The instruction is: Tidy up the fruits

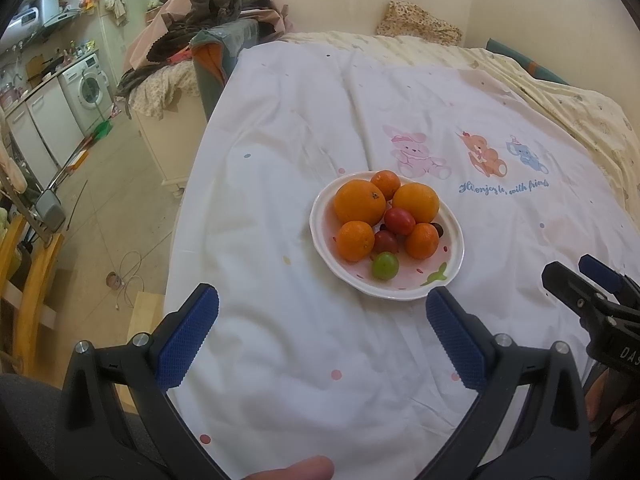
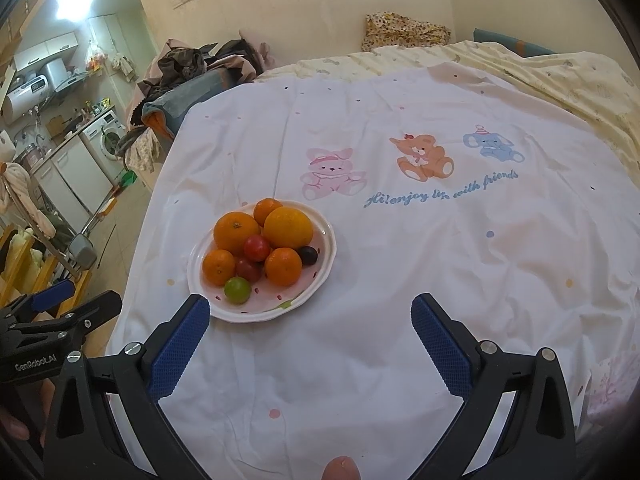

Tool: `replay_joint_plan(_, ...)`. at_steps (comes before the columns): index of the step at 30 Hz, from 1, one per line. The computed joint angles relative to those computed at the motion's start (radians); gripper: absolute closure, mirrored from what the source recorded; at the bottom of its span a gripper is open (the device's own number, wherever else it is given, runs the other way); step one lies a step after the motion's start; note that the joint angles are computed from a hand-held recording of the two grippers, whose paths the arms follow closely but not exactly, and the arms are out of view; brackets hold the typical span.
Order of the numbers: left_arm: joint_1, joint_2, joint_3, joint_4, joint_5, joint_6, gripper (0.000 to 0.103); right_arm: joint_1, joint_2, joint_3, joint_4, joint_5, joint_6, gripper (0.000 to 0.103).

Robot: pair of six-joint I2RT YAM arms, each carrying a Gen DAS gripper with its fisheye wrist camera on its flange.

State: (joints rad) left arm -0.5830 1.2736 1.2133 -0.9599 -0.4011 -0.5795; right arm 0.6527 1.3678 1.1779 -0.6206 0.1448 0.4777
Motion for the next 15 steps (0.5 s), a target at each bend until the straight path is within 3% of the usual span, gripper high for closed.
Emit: replay_joint_plan(15, -0.002, -0.009, -0.006, -0.003, -0.003, 0.001, 0.001, 0.015, 0.003, 0.004, -0.002, 0.018, -0.003, 0.0)
